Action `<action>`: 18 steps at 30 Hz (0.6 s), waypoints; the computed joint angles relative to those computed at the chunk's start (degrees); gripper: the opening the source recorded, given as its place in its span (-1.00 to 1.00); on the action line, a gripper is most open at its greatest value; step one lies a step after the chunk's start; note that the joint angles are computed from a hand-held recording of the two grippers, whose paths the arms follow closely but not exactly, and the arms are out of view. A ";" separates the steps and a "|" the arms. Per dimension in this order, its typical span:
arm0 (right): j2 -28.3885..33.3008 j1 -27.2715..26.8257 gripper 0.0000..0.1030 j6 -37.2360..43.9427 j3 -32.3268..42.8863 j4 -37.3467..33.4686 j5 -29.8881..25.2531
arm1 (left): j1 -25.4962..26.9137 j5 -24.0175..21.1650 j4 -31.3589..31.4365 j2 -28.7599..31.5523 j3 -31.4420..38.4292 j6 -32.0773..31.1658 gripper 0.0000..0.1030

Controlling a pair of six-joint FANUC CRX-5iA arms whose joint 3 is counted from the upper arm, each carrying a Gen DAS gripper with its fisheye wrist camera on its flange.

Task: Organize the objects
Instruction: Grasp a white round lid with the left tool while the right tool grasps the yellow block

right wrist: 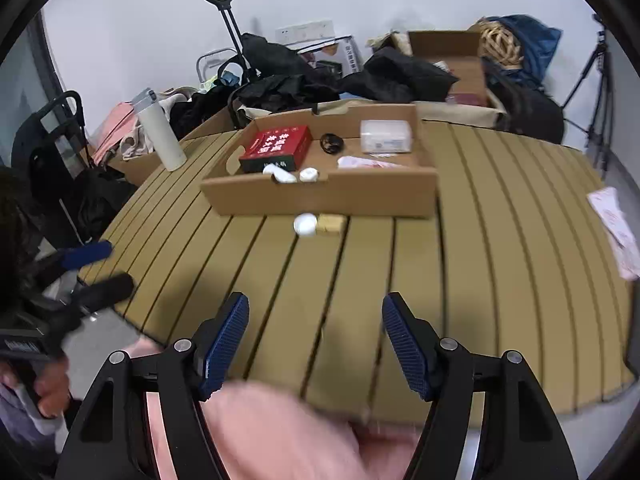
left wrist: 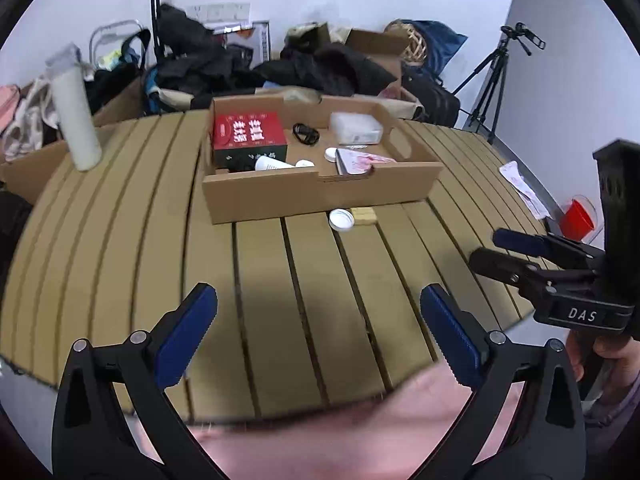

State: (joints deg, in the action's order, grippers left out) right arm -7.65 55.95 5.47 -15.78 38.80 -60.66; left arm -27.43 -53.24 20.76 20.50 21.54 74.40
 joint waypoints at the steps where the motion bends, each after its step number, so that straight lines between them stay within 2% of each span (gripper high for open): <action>1: 1.02 -1.86 0.42 1.53 0.43 -0.62 1.78 | 0.02 -0.34 0.53 1.52 1.27 0.18 0.95; 4: 4.83 -7.11 0.41 6.25 2.16 -2.78 6.64 | -0.22 -1.91 0.08 6.75 6.48 1.32 0.95; 8: 10.30 -12.99 0.23 12.95 5.97 -8.41 10.72 | -0.77 -5.52 -2.33 12.65 13.45 3.25 0.95; 12: 13.85 -15.66 0.11 15.33 7.87 -11.05 13.20 | -0.80 -6.74 -1.82 16.11 16.51 3.17 0.95; 14: 15.75 -15.78 -0.08 16.47 9.22 -11.45 11.49 | -0.90 -7.39 -1.46 17.61 17.99 3.17 0.95; 16: 15.56 -15.54 -0.15 15.66 7.73 -8.98 13.00 | -1.06 -7.38 -0.53 18.61 18.94 2.69 0.94; 17: 15.12 -15.40 -0.27 16.09 7.12 -9.07 13.81 | -1.30 -7.30 -0.40 19.07 19.54 2.48 0.93; 18: 14.83 -15.28 -0.28 16.11 6.84 -9.00 13.98 | -1.51 -7.33 -0.54 19.45 20.17 2.40 0.91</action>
State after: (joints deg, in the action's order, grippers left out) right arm 7.18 40.66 21.58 -8.94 29.80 -46.68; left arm -28.94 -60.57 20.22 39.95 41.71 76.81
